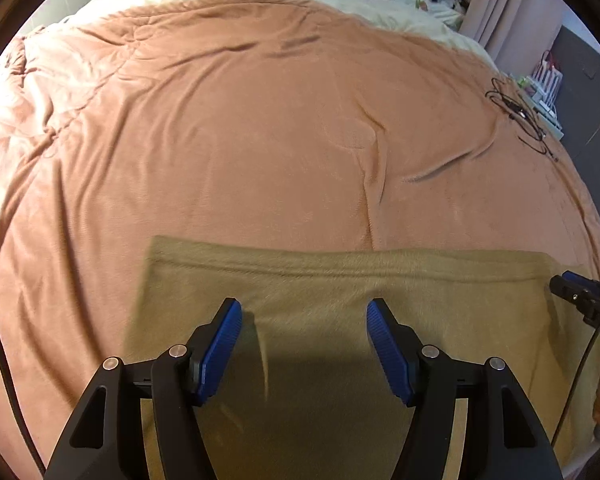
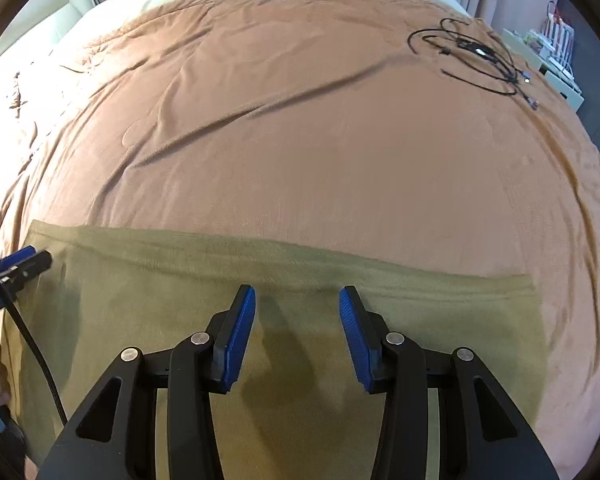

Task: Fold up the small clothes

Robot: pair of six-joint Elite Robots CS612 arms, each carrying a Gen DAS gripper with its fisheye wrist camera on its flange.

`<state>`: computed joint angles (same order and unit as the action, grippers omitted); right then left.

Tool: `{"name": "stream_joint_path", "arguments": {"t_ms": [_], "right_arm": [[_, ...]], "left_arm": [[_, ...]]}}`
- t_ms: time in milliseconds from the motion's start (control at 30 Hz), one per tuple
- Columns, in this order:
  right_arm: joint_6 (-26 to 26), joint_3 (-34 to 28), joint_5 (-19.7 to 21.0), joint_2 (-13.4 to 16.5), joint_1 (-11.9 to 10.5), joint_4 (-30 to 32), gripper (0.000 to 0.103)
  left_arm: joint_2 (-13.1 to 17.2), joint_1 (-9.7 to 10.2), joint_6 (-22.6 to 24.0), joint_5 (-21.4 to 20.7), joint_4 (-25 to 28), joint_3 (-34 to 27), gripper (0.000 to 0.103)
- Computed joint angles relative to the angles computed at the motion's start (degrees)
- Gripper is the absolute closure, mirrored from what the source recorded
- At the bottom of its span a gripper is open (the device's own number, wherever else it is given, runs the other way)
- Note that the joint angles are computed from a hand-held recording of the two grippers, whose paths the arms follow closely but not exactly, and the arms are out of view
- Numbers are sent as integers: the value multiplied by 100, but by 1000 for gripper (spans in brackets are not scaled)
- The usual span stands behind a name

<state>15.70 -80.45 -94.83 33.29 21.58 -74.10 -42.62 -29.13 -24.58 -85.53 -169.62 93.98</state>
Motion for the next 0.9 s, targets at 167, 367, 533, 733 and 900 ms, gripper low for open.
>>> {"name": "stream_joint_path", "arguments": {"t_ms": [167, 367, 533, 733, 900], "right_arm": [[32, -529, -79, 182, -103, 448, 61], [294, -812, -307, 248, -295, 1032, 64], [354, -775, -548, 284, -384, 1233, 78], [647, -845, -1117, 302, -321, 1123, 90], [508, -1094, -482, 357, -339, 1082, 90]], "left_arm": [[-173, 99, 17, -77, 75, 223, 44], [-123, 208, -94, -133, 463, 191, 63], [-24, 182, -47, 144, 285, 142, 66], [-192, 125, -214, 596, 108, 310, 66], [-436, 141, -159, 292, -145, 652, 66]]}}
